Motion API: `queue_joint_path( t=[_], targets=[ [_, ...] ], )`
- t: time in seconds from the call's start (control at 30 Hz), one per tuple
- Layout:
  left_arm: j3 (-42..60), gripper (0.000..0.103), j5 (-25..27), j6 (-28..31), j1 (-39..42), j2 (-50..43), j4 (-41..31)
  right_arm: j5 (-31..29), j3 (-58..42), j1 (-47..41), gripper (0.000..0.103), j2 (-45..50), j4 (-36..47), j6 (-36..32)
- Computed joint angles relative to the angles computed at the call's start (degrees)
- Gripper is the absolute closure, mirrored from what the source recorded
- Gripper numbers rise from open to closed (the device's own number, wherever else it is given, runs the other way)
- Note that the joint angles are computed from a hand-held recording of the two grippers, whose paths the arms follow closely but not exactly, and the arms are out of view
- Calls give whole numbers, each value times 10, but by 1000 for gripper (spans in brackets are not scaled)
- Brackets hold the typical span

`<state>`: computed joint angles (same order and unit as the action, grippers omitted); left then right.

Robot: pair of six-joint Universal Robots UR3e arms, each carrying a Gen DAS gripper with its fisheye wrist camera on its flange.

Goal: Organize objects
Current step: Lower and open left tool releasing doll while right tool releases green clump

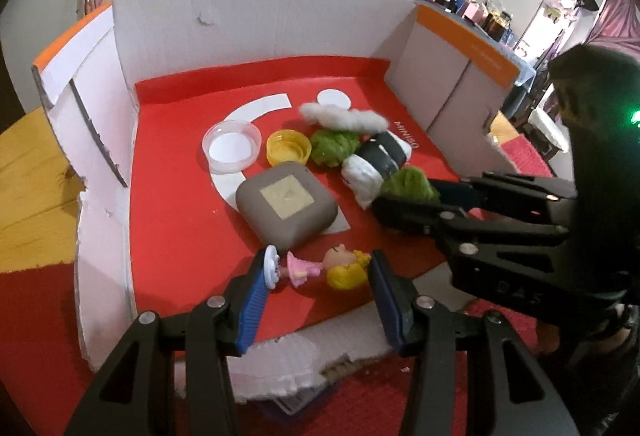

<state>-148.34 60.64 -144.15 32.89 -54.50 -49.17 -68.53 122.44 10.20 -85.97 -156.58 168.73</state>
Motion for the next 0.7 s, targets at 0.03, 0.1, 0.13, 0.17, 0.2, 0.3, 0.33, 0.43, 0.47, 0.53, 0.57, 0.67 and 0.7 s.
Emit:
queue_joint_path(
  t=[0.03,0.1,0.13,0.17,0.2,0.3,0.33,0.43,0.47,0.53,0.57,0.67,0.7],
  targets=[
    [1,52,5,-13,-7,-12,21,1,1,-1,77,-2,1,-1],
    [2,52,10,-29,-13,-30,53,0,2,-1,77,-3,0,-1],
    [2,52,12,-36,-16,-40,66,0,2,-2,77,-4,1,-1],
    [3,52,14,-43,-19,-53,84,1,2,-2,77,-4,1,-1],
    [4,52,16,-50,-22,-67,102,1,3,-2,77,-4,-1,-1],
    [3,52,29,-72,-34,-106,161,0,2,-2,77,-1,-4,0],
    [3,52,28,-73,-33,-112,167,0,2,-2,77,-1,-5,1],
    [-4,52,31,-78,-35,-122,195,-3,0,0,78,6,-12,5],
    [-6,52,32,-77,-35,-121,196,-6,-1,2,78,8,-14,6],
    [-7,52,32,-74,-33,-118,195,-10,0,5,78,8,-17,7],
    [-7,52,32,-73,-32,-116,193,-10,0,6,78,8,-17,8],
    [-7,52,32,-72,-32,-114,191,-10,0,6,78,8,-17,8],
    [-6,52,33,-71,-32,-114,189,-10,0,6,78,8,-17,8]
  ],
)
